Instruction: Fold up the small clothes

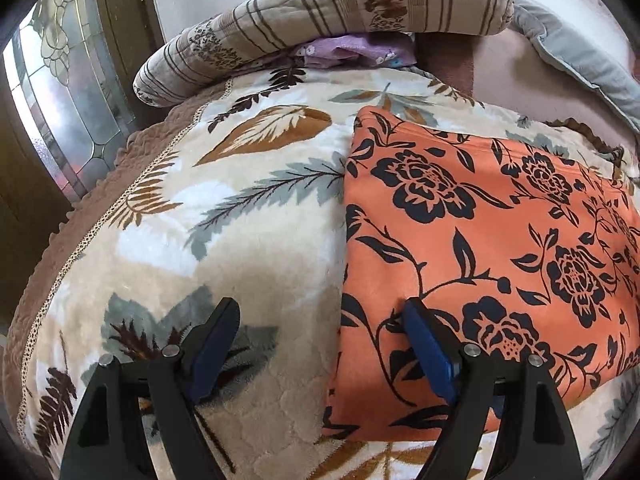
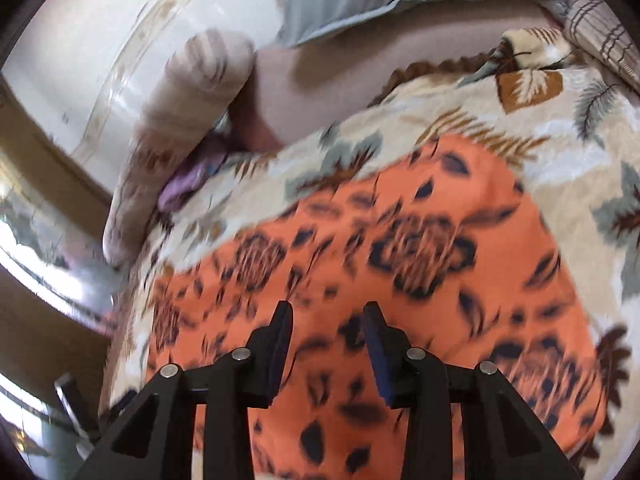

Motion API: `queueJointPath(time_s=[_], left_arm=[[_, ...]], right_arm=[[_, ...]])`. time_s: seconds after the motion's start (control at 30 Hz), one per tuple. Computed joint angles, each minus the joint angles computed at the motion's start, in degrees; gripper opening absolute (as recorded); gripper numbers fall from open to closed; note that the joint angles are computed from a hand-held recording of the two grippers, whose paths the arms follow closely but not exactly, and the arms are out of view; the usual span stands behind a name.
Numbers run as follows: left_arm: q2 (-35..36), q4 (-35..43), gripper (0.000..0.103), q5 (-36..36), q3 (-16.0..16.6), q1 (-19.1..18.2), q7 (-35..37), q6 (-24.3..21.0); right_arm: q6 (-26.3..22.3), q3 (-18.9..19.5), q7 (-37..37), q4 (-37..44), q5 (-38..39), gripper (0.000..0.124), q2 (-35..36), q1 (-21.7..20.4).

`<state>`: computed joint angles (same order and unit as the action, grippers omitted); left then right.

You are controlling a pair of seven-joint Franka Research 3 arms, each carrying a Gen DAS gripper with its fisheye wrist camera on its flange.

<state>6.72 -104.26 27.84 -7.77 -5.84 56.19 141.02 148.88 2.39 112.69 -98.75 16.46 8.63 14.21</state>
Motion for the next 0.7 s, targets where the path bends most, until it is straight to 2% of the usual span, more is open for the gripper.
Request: queueJointPath(time_s=[0.2,0.37,0.5,0.7], left_arm=[[-0.13,-0.03,0.084,-1.31,0.01,0.24,0.65,0.15],[-0.03,-0.02,0.084,-0.16,0.06,0.06,0.47,0.22],[0.24,0.44,0.084,0.27,0.05,-0.11,0.17,-0.25],[-0.81,-0.25,0.084,0.45,-0.17,-0.31,0.35,-0.05]], right_arm=[[-3.62,0.48,2.68,-5.31,0.51,0.041,-4.26,0.60],[-10.17,0.41,3.21,-2.38,-1.66,0.041,-1.51,0.65],[-10.25,0.33,2.99,-1.06,-2.26,0.041,-0.70,0.78],[-5.02,1.70,-3.64,-1.70,2.14,0.041,-1.43,1.19]])
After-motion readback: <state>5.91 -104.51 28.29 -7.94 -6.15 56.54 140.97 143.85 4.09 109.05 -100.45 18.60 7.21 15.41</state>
